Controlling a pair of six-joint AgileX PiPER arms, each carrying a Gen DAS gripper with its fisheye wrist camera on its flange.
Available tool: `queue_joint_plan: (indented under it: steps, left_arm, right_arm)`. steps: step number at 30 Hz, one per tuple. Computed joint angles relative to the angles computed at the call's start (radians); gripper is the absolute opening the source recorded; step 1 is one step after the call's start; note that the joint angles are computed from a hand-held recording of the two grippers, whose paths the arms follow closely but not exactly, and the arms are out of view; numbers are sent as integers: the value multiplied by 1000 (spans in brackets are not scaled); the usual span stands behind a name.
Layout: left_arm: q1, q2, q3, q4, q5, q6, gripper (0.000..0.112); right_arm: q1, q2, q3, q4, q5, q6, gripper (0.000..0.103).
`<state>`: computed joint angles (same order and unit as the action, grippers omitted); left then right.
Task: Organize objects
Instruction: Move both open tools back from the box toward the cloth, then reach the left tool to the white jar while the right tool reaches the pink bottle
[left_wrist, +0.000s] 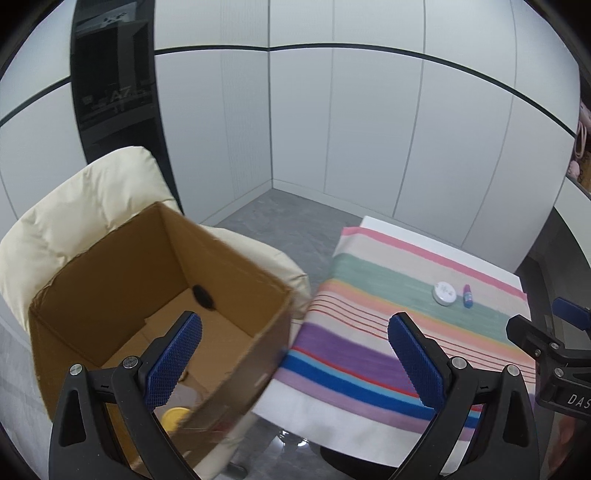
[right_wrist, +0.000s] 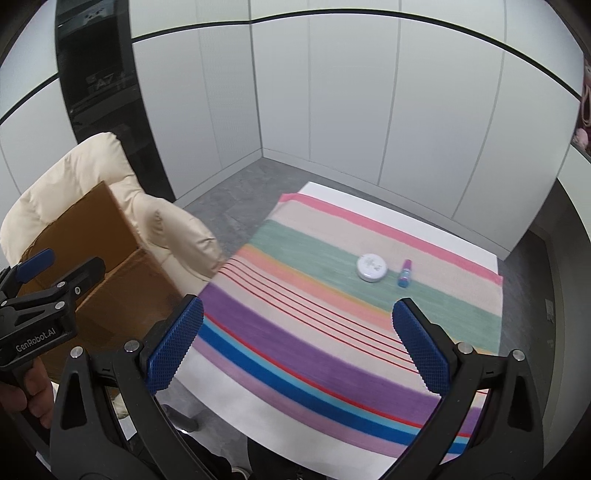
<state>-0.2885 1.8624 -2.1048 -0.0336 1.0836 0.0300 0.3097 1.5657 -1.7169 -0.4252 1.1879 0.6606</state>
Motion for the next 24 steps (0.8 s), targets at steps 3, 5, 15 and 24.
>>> queue_joint_plan:
  steps: [3, 5, 15, 24]
  left_arm:
    - [-32, 15, -20, 8, 8, -12, 102]
    - [-57, 23, -30, 16, 11, -20, 102]
    - [-170, 90, -128, 50, 51, -67, 102]
    - [-276, 176, -231, 118, 108, -125, 102]
  right_arm:
    - [-29, -38, 41, 3, -5, -6, 103]
    - [-47, -59, 66, 7, -8, -10, 103]
    - [-170, -187, 205, 38, -25, -53, 103]
    - [-327, -270, 328, 98, -61, -131, 103]
